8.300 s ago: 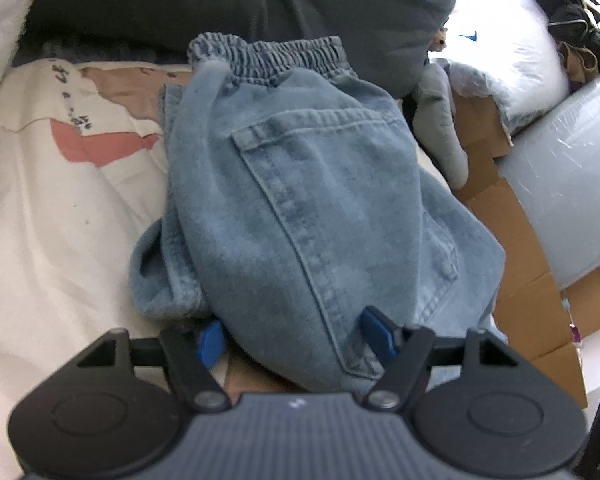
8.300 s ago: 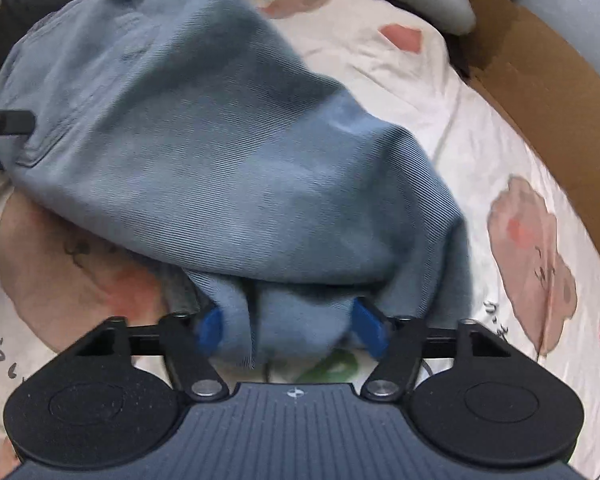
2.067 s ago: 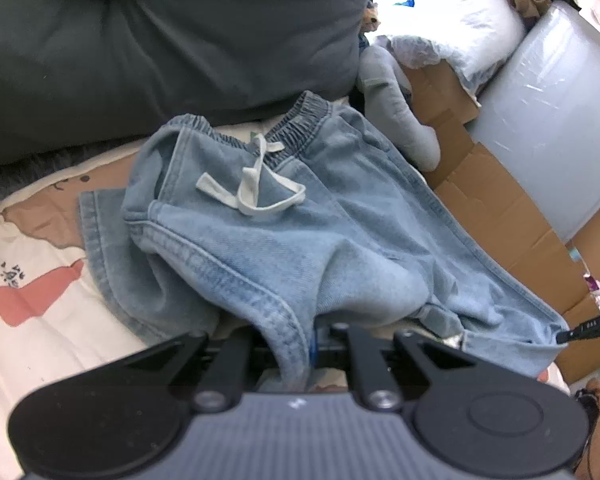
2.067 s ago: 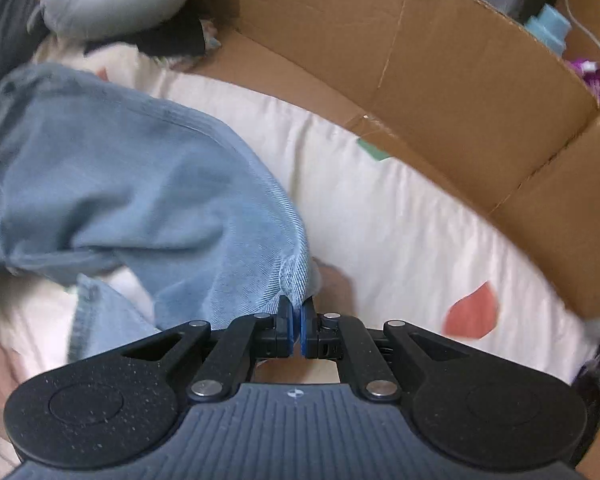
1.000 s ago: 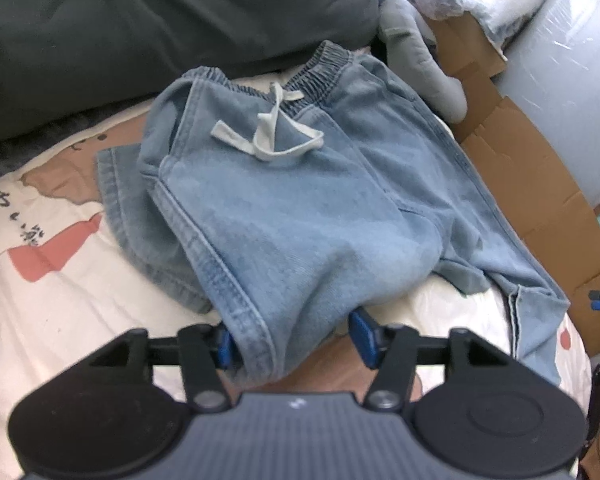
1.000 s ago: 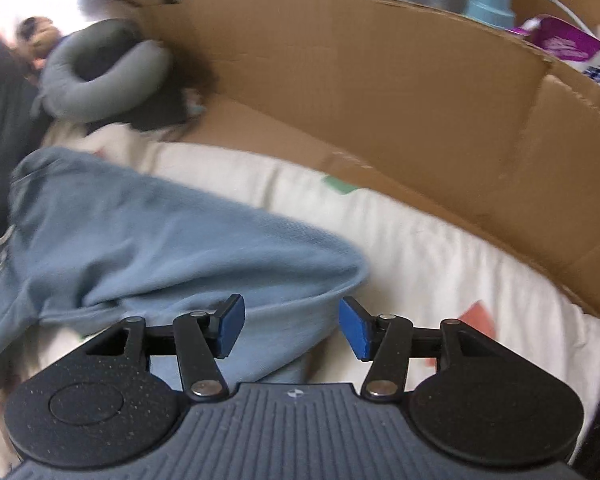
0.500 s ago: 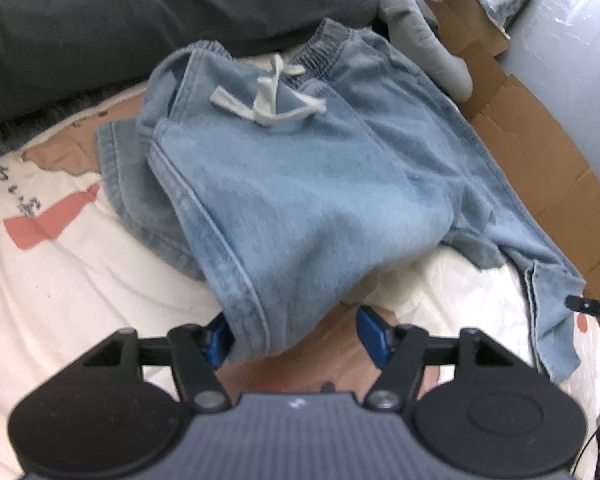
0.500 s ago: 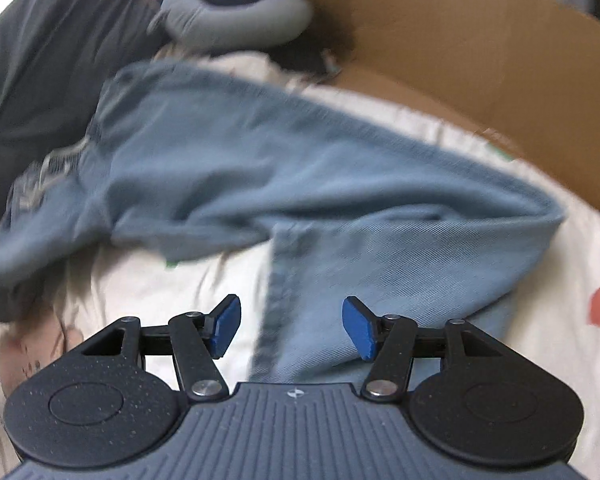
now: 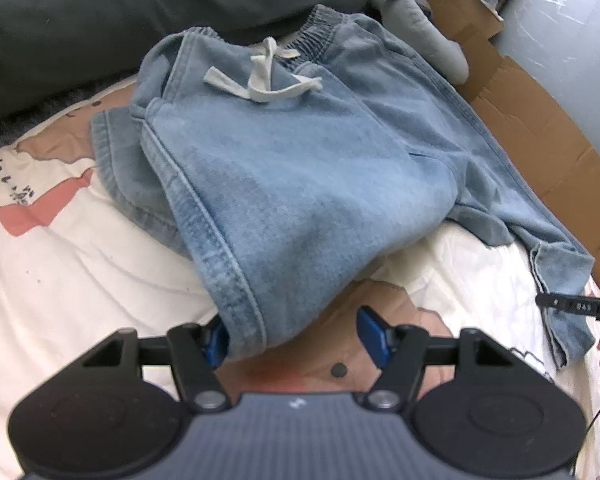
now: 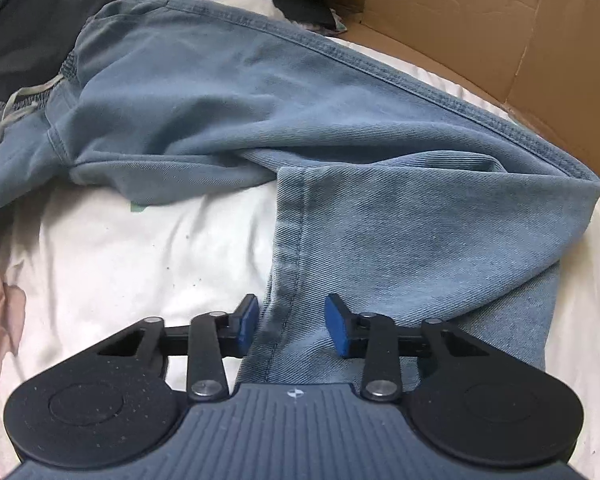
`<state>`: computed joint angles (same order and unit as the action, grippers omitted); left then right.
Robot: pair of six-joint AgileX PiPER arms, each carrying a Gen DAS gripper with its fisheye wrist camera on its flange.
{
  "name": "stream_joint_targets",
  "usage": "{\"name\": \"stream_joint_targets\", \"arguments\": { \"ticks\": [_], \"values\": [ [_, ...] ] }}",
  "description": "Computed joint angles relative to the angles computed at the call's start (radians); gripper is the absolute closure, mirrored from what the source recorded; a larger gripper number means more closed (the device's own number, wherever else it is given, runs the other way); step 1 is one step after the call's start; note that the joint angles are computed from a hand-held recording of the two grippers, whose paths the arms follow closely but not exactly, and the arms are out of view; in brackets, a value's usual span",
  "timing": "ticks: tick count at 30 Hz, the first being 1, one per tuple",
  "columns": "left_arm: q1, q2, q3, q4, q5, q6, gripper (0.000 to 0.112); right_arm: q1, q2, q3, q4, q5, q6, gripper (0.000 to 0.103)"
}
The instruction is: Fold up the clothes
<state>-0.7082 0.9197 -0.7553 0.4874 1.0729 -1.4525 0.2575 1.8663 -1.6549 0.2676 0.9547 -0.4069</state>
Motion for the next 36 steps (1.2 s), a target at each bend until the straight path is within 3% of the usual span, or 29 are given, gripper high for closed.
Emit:
{"name": "stream_joint_targets", "arguments": {
  "ticks": [2, 4, 15, 18, 26, 36],
  "values": [
    [-0.002, 0.009, -0.008, 0.005, 0.005, -0.018, 0.045, -0.009, 0.000, -0.006, 0.010, 0.011, -0.006, 0.094],
    [-0.008, 0.012, -0.008, 0.017, 0.007, -0.055, 0.044, -0.027, -0.004, -0.020, 0.034, 0.040, -0.003, 0.099],
    [-0.057, 0.056, -0.034, 0.047, 0.057, -0.144, 0.044, -0.249, -0.056, -0.139, 0.159, 0.238, -0.097, 0.101],
    [-0.071, 0.079, -0.050, 0.053, 0.073, -0.167, 0.043, -0.317, -0.051, -0.171, 0.165, 0.248, -0.095, 0.101],
    [-0.050, 0.156, -0.123, 0.016, 0.093, -0.045, 0.041, -0.495, -0.017, -0.198, 0.194, 0.193, -0.072, 0.101],
    [-0.076, 0.195, -0.146, 0.017, 0.133, -0.049, 0.041, -0.630, 0.132, -0.395, 0.163, 0.211, 0.000, 0.101]
  ]
}}
